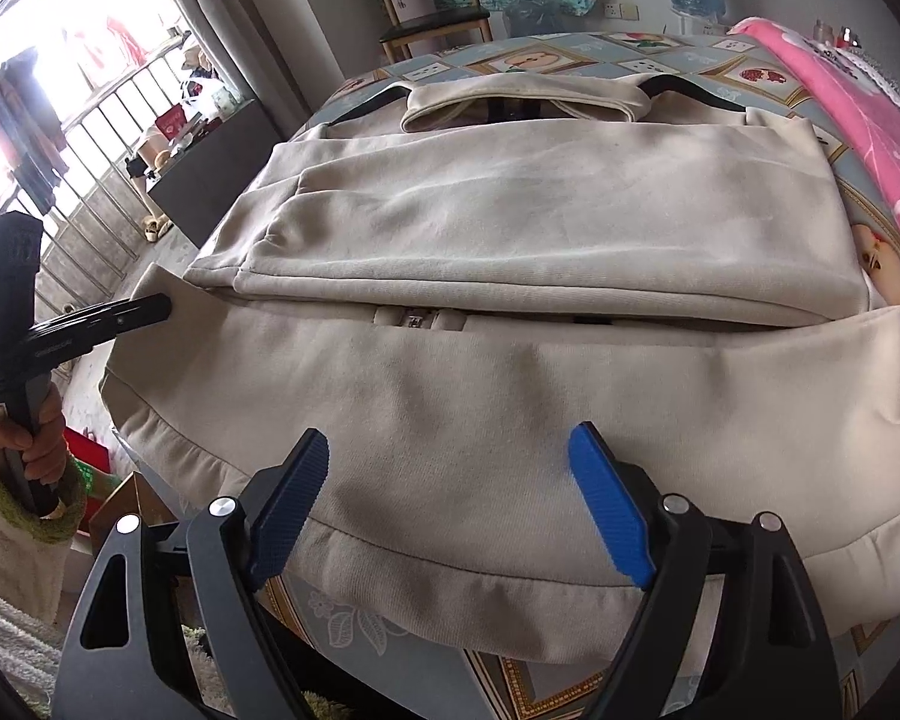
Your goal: Fold large clothes
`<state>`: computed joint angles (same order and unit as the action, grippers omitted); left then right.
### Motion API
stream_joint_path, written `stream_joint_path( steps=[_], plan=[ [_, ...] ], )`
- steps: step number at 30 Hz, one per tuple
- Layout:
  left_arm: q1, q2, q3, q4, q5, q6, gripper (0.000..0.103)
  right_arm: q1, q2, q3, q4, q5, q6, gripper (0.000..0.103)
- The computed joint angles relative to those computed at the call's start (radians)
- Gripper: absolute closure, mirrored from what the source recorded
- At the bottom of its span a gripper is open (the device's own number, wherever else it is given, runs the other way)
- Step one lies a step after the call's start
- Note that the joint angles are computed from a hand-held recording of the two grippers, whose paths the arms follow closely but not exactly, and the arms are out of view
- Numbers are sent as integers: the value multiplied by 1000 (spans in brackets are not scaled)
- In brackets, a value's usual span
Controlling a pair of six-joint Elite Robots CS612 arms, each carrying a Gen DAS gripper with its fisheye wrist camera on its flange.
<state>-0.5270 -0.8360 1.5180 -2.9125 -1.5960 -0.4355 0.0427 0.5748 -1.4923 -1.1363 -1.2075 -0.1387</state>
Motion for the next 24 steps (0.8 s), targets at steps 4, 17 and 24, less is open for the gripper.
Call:
stream_joint_path(
  steps=[4, 17, 24],
  plan=[
    [14, 6, -2, 2, -64, -31, 79, 0, 1, -1, 0, 2, -1, 22],
    [-9, 2, -18, 103, 3, -52, 79, -7, -1, -7, 17, 25, -1, 19],
    [-51, -4, -34, 204, 168, -31, 79, -82, 23, -78, -24, 22, 148, 19]
  ],
)
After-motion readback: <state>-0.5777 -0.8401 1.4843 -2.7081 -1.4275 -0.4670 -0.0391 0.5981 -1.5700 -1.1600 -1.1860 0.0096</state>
